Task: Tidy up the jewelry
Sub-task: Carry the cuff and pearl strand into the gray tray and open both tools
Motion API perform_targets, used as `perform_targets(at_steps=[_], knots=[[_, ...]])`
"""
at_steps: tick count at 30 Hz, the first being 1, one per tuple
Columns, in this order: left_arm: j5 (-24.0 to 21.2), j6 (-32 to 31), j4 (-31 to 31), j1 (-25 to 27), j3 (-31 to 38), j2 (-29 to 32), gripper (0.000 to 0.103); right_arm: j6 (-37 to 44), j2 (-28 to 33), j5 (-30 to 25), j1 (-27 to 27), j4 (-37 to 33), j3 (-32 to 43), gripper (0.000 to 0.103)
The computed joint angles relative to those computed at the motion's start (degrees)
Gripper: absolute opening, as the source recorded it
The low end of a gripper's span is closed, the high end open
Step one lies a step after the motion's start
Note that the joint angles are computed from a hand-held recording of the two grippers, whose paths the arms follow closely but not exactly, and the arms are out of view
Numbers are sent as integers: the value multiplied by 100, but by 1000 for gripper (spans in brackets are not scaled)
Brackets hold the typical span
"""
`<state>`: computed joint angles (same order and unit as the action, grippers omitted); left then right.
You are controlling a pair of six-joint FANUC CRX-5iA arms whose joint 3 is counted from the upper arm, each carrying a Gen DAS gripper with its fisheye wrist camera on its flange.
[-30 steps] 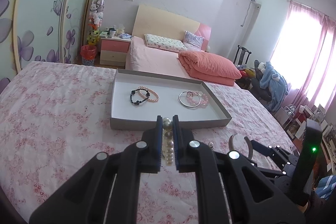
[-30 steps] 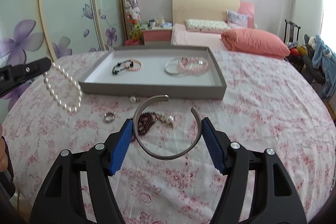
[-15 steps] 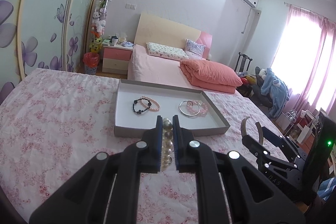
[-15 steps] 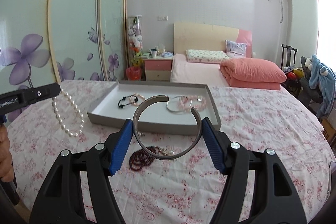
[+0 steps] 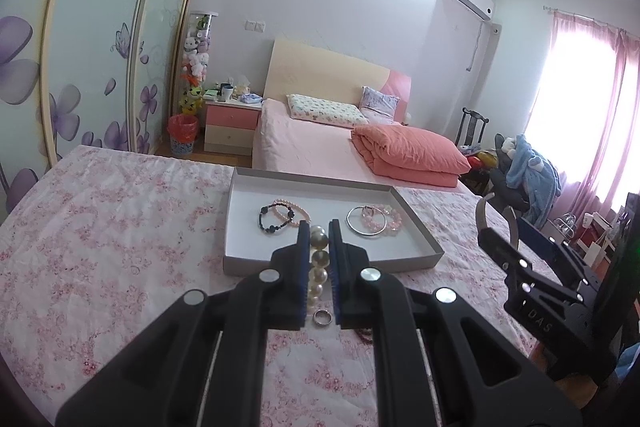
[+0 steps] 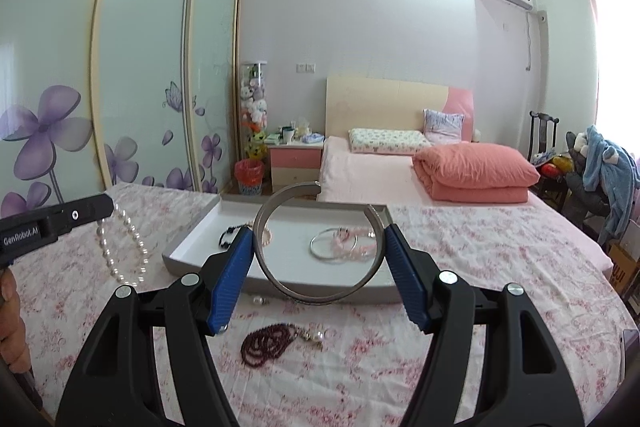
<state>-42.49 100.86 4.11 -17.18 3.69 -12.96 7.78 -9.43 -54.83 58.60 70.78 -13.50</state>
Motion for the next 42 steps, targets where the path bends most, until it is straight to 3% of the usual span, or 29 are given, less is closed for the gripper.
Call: perform_targets(at_steps=[16, 28, 36, 42], knots=[[18, 443, -740, -237, 518, 304, 10, -376, 129, 388, -383, 710, 57, 67], [-105, 492, -982, -335, 996, 816, 10, -291, 403, 595, -680, 617, 264, 67], [-222, 263, -869, -211, 1602, 1495, 10, 66, 868, 918, -1061, -11, 736, 67], [-434, 100, -607, -101, 2099, 2073, 10, 624, 1394, 1019, -1292, -890, 1309, 67]])
